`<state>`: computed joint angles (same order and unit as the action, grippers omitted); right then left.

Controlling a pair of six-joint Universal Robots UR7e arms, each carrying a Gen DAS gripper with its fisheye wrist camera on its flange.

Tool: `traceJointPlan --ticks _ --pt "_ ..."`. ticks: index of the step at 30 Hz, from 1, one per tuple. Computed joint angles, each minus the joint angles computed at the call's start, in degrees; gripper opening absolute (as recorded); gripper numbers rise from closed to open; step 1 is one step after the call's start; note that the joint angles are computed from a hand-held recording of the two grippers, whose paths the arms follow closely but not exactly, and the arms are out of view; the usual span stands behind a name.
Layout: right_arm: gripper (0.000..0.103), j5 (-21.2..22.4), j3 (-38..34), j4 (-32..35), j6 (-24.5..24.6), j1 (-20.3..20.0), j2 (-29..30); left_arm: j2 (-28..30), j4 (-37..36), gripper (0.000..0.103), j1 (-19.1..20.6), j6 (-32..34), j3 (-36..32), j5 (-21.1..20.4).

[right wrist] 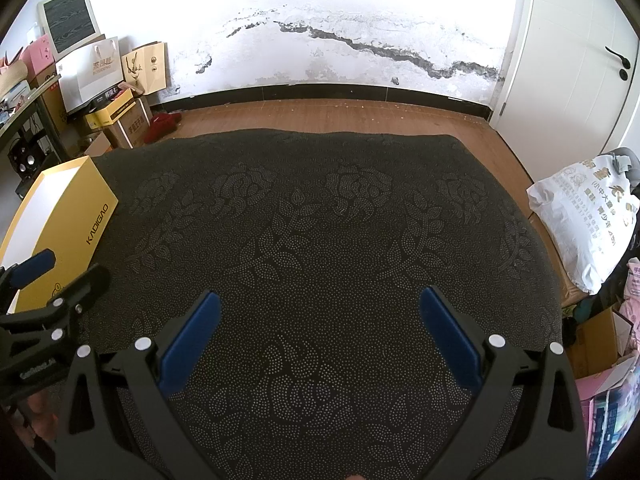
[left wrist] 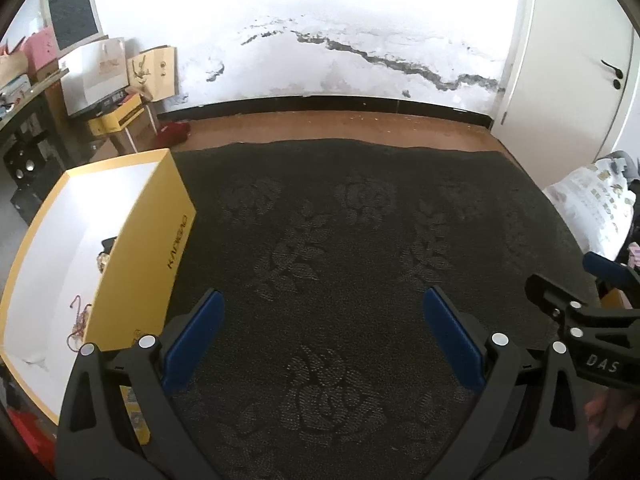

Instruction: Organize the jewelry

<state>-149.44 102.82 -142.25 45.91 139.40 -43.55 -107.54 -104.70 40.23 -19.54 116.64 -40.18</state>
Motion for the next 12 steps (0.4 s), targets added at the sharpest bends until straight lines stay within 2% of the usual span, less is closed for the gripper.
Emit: traceJointPlan --ticks 12 --pt "0.096 0.0 0.0 0.0 0.1 0.0 0.0 0.6 0.8 0.097 -0.3 0.2 0.0 0.6"
